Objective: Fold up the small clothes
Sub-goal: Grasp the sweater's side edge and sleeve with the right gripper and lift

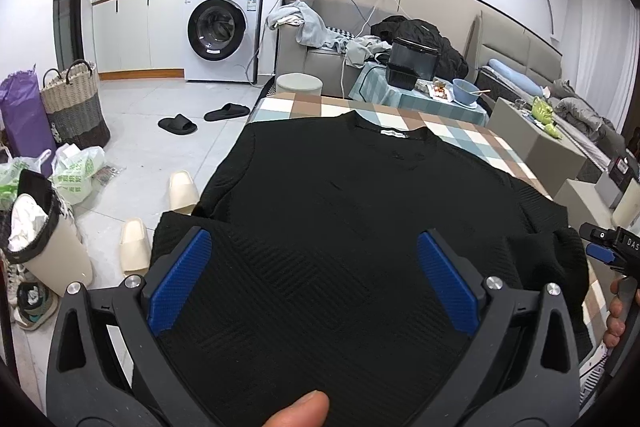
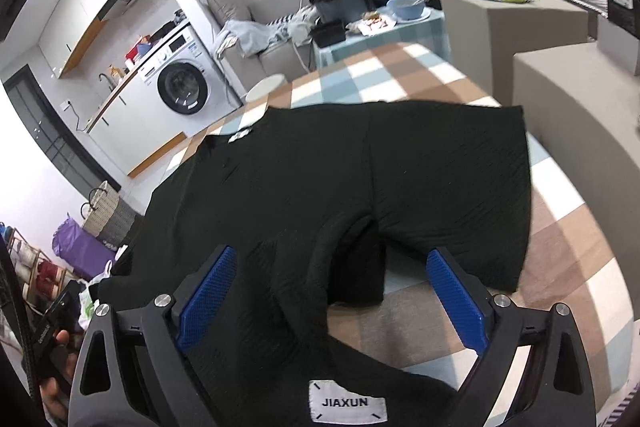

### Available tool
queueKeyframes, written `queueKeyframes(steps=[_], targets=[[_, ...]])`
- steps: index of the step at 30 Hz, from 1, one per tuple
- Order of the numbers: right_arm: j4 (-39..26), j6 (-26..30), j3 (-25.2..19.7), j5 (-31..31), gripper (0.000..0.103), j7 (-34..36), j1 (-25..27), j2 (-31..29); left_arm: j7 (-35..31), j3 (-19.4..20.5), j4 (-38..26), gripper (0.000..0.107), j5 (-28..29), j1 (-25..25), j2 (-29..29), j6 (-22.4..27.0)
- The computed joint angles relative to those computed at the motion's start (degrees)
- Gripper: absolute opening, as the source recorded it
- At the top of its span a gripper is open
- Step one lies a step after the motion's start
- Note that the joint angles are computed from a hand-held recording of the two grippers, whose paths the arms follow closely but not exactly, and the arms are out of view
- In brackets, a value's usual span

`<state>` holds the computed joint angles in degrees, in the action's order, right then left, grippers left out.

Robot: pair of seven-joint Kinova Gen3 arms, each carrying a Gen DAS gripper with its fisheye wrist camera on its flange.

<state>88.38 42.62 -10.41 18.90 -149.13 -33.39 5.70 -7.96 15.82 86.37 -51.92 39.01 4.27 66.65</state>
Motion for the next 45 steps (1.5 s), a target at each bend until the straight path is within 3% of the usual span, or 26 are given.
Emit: queueKeyframes(steps=[2, 8, 11, 14, 19, 21, 29, 32, 34, 36, 45], targets=[[-0.72, -0.01, 0.26, -4.07, 0.098, 3.78, 0.91, 0.75, -0.88, -0.34, -0.19, 0.102, 0.87, -0.51, 0.16, -0.44], [1.22, -4.84, -8.81, -18.05, 0.095, 9.12, 14.25, 2.74, -2.13, -1.27, -0.32, 0.102, 3.34, -1.91, 0.33, -1.93], [-0.31, -4.10, -3.88, -21.84, 0.086, 10.50, 11.48, 5.15, -2.61, -1.82, -0.66, 0.102, 4.19, -2.71, 0.73, -2.41], [-2.19, -3.84, 1.79, -24.70, 0.072, 12.19, 7.79, 7.49, -2.68, -2.11, -0.93, 0.102, 3.75, -2.75, 1.04, -1.91], [-9.19, 2.25, 5.12, -17.11, 0.023, 8.57, 3.67, 12.34, -2.39, -2.74, -2.07, 0.102, 2.97, -2.05, 2.48, 0.31], [-9.97, 2.34, 5.42, -14.67, 0.019, 7.92, 3.27, 13.27, -2.32, -3.21, -2.21, 0.102, 3.48, -2.14, 2.78, 0.39], [-10.33, 4.34, 10.64, -0.84, 0.016, -3.16, -1.23, 13.53, -2.39, -4.14, -3.64, 0.102, 3.14, -1.23, 4.05, 2.06], [-11.85, 7.29, 9.48, -1.15, 0.019, -2.47, 0.68, 13.71, -2.90, -4.28, -4.38, 0.102, 2.90, -0.80, 4.42, 2.45], [-11.67, 7.41, 7.82, -3.59, 0.028, -0.22, 3.10, 13.07, -3.22, -4.39, -4.74, 0.102, 2.69, -0.45, 4.64, 2.47], [-10.14, 6.98, 7.78, -2.88, 0.039, -0.76, 2.32, 11.37, -3.24, -4.53, -4.72, 0.102, 2.52, -0.14, 4.85, 2.28], [-0.69, 4.16, 4.08, -5.85, 0.041, 1.48, 3.51, 4.59, -4.55, -4.92, -6.01, 0.102, 3.91, 1.11, 6.60, 0.52]])
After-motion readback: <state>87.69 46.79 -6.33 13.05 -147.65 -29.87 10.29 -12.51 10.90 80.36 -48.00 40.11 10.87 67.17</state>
